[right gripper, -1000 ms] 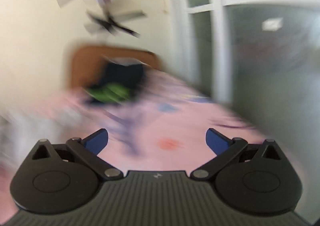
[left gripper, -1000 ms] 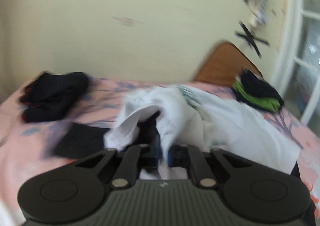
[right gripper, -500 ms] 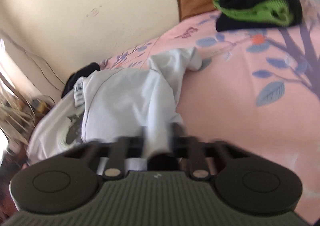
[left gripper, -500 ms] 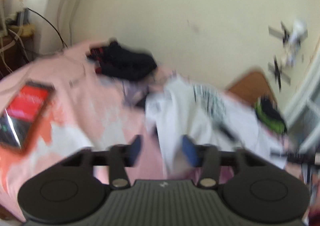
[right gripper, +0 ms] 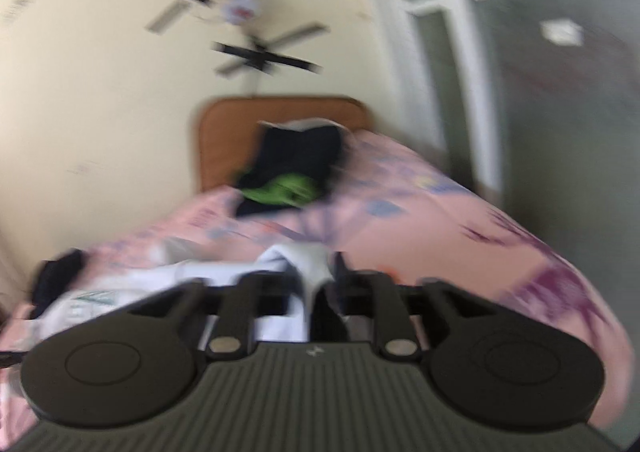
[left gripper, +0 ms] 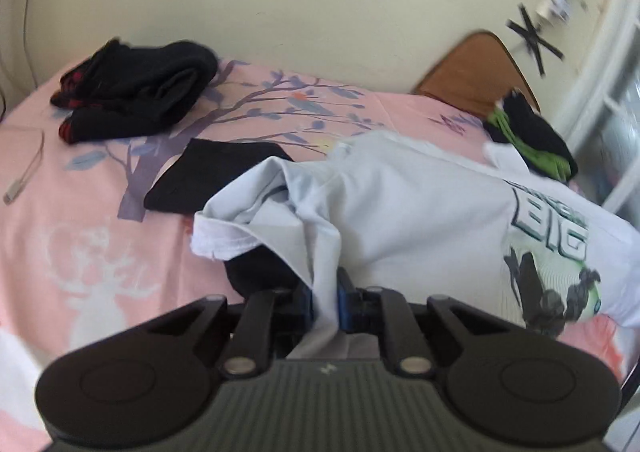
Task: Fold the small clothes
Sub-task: 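Lift the white T-shirt high with both grippers and shake it out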
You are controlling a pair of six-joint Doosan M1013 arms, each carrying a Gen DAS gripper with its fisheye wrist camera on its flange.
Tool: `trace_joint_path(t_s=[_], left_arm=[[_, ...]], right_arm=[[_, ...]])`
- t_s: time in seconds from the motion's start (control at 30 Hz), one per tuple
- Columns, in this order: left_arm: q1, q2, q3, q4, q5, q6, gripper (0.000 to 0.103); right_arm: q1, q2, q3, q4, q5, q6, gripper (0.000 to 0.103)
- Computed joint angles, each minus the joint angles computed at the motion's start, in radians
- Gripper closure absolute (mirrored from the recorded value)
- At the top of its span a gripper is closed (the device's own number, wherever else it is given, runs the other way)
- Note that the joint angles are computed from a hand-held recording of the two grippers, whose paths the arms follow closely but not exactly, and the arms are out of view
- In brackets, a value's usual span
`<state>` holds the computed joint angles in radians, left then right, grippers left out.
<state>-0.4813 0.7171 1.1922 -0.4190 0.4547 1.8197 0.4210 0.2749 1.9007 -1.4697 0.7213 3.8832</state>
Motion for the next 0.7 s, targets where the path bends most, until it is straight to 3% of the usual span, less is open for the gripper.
trace_joint_path(t_s=[0.03, 0.1, 0.17, 0.27, 0.37, 0.43, 0.5, 0.6, 0.63, 0.67, 0.7], left_arm=[[0.002, -0.011, 0.016, -0.03, -0.002, 0.036, 0.095], [0.011, -0.039, 0.053, -0.101, -0.006, 0.101, 0.096], [0.017, -0.073, 0.097, -0.121, -0.019, 0.132, 0.097], [0.013, -0.121, 0.159, -0.087, -0.018, 0.102, 0.097], [0.023, -0.148, 0.195, -0.127, 0.054, 0.15, 0.097], [0.034, -0.163, 0.214, -0.162, 0.085, 0.18, 0.094], [0.049, -0.183, 0.23, -0.208, 0.039, 0.204, 0.092], [0.067, -0.19, 0.211, -0.297, -0.053, 0.223, 0.075], [0.066, -0.177, 0.181, -0.283, -0.074, 0.213, 0.065], [0.062, -0.161, 0.15, -0.253, -0.091, 0.21, 0.047], [0.055, -0.136, 0.106, -0.2, -0.095, 0.195, 0.037]], right_arm=[[0.004, 0.01, -0.007, 0.025, 0.049, -0.003, 0.039], [0.01, 0.033, -0.021, 0.003, 0.123, 0.025, 0.038], [-0.004, 0.046, -0.035, -0.076, 0.102, 0.072, 0.038], [-0.036, 0.072, -0.068, -0.229, -0.063, 0.13, 0.035], [-0.063, 0.121, -0.136, -0.307, -0.252, 0.081, 0.034], [-0.074, 0.148, -0.174, -0.291, -0.326, -0.008, 0.028], [-0.082, 0.166, -0.201, -0.247, -0.363, -0.092, 0.017], [-0.094, 0.176, -0.213, -0.236, -0.407, -0.139, 0.014], [-0.104, 0.186, -0.221, -0.229, -0.418, -0.158, 0.011], [-0.111, 0.189, -0.216, -0.257, -0.426, -0.134, 0.009], [-0.118, 0.196, -0.218, -0.263, -0.445, -0.135, 0.004]])
